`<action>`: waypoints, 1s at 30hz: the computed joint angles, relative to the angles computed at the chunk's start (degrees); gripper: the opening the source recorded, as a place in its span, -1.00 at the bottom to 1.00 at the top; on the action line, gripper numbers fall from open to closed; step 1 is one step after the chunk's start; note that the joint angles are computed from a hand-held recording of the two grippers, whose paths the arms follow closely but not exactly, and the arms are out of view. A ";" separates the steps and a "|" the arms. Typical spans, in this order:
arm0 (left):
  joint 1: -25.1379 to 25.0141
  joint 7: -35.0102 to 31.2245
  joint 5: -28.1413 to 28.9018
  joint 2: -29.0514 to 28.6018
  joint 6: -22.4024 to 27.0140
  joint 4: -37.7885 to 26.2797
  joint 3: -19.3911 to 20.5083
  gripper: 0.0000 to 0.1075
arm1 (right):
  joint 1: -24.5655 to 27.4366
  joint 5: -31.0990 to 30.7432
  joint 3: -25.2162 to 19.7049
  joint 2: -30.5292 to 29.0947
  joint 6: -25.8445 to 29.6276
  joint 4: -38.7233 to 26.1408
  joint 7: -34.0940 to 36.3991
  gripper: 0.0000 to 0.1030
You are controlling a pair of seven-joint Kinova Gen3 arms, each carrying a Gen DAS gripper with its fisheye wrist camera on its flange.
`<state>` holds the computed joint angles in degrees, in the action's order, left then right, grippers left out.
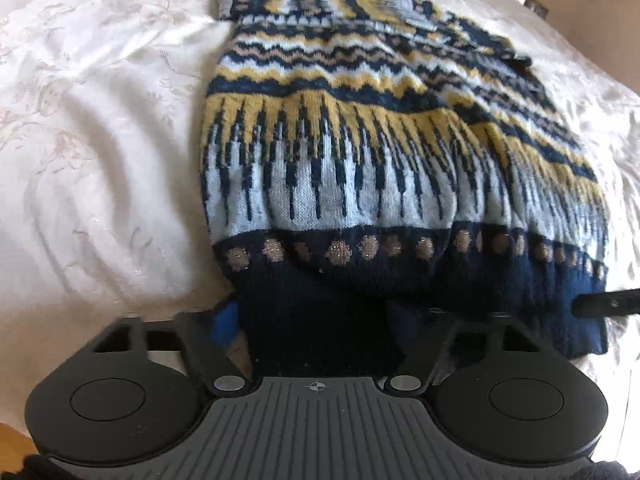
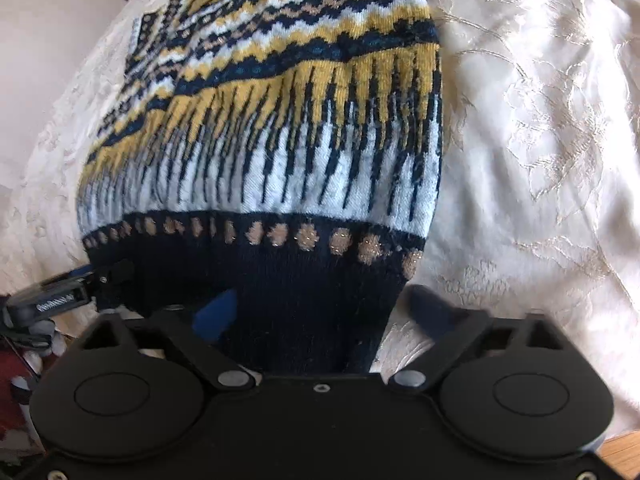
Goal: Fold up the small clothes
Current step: 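Grasp the ribbed hem with both tools and lift it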
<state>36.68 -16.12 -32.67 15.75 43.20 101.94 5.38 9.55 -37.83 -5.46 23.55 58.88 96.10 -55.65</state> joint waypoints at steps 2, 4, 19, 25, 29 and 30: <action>-0.01 0.53 -0.08 -0.98 -0.87 1.07 0.00 -0.35 | 0.39 -0.36 0.00 -0.05 0.68 -0.06 0.05 0.03; -0.81 0.59 0.69 -2.41 -2.83 2.48 0.27 -0.69 | 2.09 -2.35 -0.51 1.03 3.51 -0.65 1.55 -0.55; -4.35 2.50 -3.12 -8.04 0.76 -4.64 2.75 -0.83 | 6.83 -19.24 1.51 -3.69 7.51 -3.61 8.94 -0.74; -8.75 -5.09 -2.48 -5.90 -1.89 -11.29 1.38 -0.83 | 4.56 -22.34 0.11 -0.26 2.63 -11.63 5.44 -0.74; -11.59 -9.44 -0.01 -3.07 -4.80 -15.68 -0.88 -0.88 | 3.19 -20.95 -1.53 3.80 -0.80 -19.53 1.37 -0.74; -12.93 -11.66 1.83 -2.11 -5.60 -17.19 -1.13 -0.88 | 2.74 -20.15 -1.85 4.97 -1.57 -21.79 -0.28 -0.74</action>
